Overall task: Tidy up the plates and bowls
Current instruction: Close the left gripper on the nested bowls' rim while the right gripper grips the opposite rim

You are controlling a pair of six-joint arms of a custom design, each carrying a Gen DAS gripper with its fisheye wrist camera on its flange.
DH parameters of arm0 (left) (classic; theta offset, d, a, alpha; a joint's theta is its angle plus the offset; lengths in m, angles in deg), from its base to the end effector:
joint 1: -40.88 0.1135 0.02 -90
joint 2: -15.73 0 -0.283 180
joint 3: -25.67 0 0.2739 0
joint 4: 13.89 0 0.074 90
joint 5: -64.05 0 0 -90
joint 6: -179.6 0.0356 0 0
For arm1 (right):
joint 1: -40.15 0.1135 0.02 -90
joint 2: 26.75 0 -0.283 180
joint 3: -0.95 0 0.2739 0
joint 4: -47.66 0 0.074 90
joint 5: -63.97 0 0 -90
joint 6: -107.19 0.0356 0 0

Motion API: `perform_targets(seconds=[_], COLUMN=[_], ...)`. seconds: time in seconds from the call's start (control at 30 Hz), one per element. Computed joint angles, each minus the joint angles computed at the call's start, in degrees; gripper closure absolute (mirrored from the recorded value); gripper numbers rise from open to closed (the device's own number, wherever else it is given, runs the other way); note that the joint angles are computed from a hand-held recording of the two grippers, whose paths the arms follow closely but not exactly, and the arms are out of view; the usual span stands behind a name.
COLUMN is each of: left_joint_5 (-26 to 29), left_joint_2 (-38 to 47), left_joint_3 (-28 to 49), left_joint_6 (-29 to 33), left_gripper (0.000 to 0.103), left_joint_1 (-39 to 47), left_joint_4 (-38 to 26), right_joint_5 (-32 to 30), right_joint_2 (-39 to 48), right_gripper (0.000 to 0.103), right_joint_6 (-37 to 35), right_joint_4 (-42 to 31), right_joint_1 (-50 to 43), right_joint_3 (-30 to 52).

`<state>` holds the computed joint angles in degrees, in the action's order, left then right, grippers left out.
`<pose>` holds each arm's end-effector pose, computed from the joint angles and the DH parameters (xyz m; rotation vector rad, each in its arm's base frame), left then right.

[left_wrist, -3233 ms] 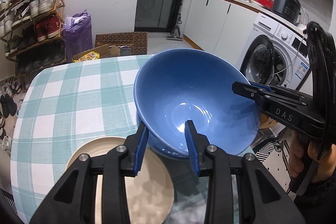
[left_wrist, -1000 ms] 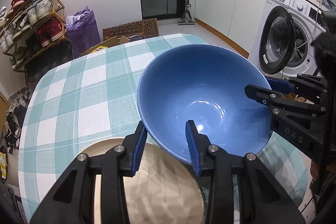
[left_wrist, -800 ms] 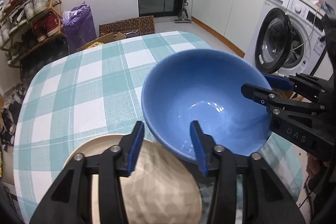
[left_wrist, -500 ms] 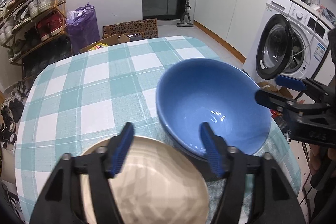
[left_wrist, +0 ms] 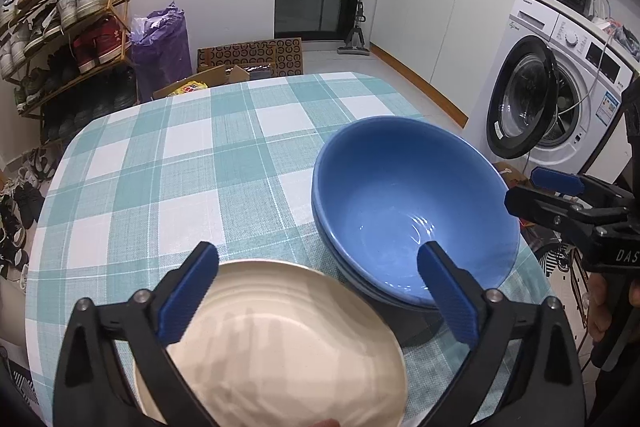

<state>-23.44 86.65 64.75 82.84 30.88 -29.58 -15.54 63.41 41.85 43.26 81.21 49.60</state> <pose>0.2303 -0.0422 0.1556 0.0886 2.4062 -0.1885 0.2318 0.1933 0.1367 -0.2518 2.3678 0.3393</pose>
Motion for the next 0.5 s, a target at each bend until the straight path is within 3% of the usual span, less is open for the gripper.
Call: perform_targets(seconds=[0.5], left_joint_5=[2.83], left_joint_2=[4.45], left_joint_3=[1.6], left_joint_6=[-0.96], left_gripper=[0.0], left_joint_1=[2.11], left_joint_4=[0.88], right_joint_5=[-1.39], right_joint_2=[1.1], right_gripper=[0.002], right_joint_6=[3.93], right_joint_4=[4.61], right_joint_1=[-2.84], right_joint_3=[-3.18])
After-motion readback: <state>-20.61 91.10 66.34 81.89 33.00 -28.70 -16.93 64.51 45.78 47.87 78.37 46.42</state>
